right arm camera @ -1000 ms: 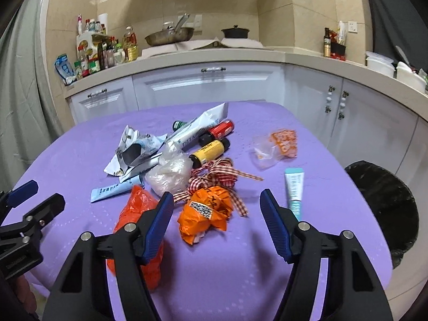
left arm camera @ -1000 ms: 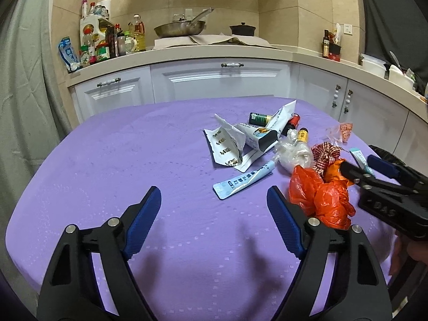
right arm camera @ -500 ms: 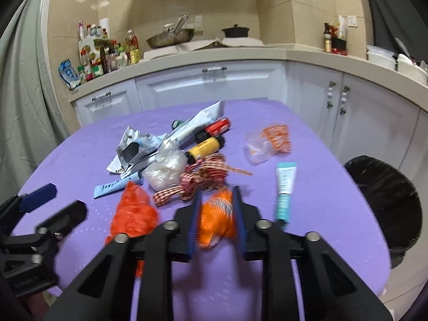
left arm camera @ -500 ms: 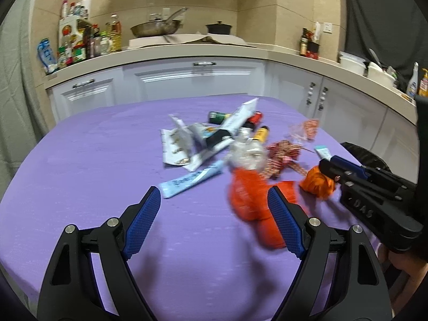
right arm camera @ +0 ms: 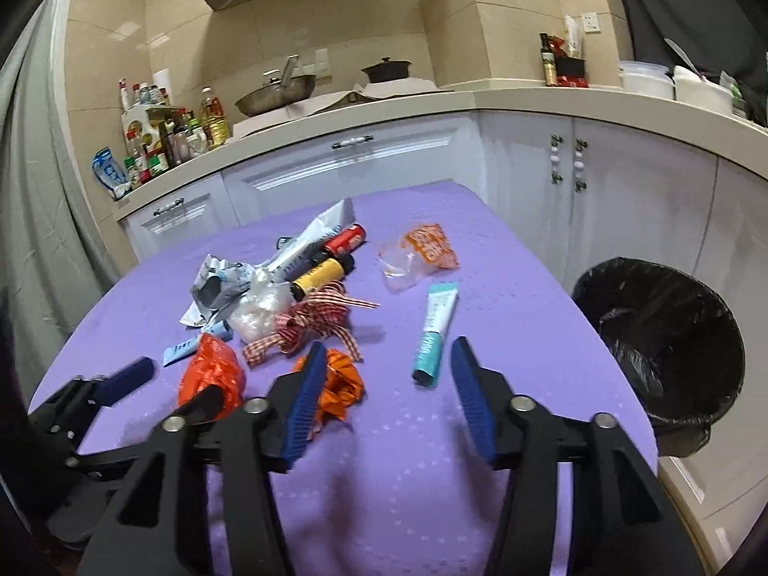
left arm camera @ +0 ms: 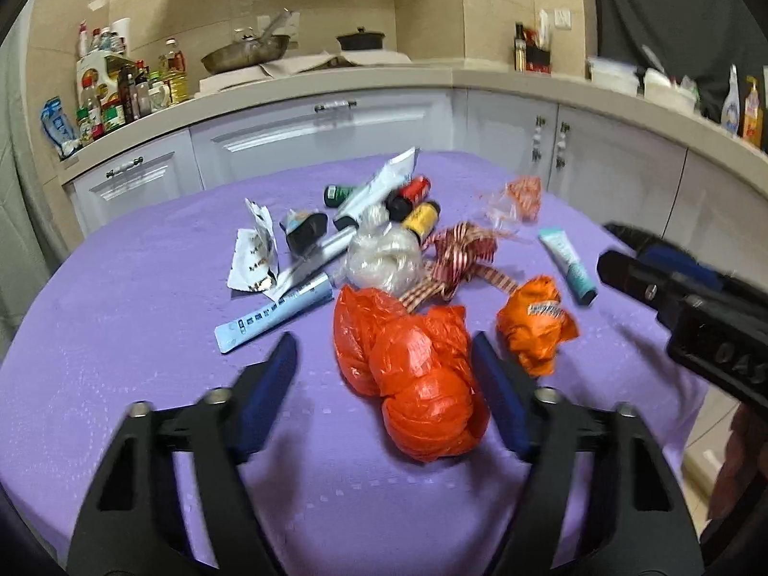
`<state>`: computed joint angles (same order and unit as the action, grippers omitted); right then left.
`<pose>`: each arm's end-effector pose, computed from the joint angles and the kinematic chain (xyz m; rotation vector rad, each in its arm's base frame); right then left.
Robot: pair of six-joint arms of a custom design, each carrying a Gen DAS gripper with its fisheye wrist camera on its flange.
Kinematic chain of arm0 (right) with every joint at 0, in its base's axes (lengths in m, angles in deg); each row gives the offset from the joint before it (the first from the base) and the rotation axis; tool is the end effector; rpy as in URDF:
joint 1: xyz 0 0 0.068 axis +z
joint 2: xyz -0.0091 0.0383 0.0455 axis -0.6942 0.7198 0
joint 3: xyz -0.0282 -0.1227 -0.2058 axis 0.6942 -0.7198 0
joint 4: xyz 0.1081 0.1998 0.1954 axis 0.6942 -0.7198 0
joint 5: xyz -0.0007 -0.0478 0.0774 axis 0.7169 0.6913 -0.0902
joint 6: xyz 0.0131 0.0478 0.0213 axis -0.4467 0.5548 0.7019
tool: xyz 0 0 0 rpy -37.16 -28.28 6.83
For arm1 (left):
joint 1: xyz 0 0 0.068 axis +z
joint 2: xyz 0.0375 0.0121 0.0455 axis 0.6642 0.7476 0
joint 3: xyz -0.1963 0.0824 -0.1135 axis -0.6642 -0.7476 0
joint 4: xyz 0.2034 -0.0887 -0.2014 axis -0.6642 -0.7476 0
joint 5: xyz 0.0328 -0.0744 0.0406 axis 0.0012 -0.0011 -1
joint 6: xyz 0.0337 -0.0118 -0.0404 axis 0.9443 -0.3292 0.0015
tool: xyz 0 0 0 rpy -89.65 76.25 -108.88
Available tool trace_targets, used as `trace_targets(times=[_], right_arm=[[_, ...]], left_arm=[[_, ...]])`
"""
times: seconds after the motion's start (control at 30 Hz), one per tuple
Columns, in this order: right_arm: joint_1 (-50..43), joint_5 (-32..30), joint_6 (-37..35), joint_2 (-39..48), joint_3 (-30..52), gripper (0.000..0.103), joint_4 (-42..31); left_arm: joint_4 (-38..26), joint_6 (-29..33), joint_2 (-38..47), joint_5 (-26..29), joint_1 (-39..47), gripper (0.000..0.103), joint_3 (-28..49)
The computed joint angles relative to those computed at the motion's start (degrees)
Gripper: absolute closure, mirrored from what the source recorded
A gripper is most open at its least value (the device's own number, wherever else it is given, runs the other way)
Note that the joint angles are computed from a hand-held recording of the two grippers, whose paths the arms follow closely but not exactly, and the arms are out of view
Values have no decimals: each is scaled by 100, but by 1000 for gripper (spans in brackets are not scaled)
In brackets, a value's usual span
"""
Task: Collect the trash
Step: 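Grasp the orange bag with the left tool while the right tool grasps the orange wrapper, then carry both orange items to the black bin and open both tools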
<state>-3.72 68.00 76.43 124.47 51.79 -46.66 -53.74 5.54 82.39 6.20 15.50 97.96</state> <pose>0.1991 0.1505 0.1079 -0.0125 2.1317 0.2660 0.2049 -0.0893 0.0941 0.1925 2.1963 -0.0166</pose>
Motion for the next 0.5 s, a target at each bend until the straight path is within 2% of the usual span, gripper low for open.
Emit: trace_targets(times=[0.13,0.27,0.5], right_arm=[[52,-95,0,441,179,45,151],[156,-139,7,962,414,44,282],[371,-7,-80,1891,929,44,489]], left_arm=[[100,68,163,459,244,63,-10],[78,177,-126,562,439,68,-197],[-333,255,-824,944,1258,69,-416]])
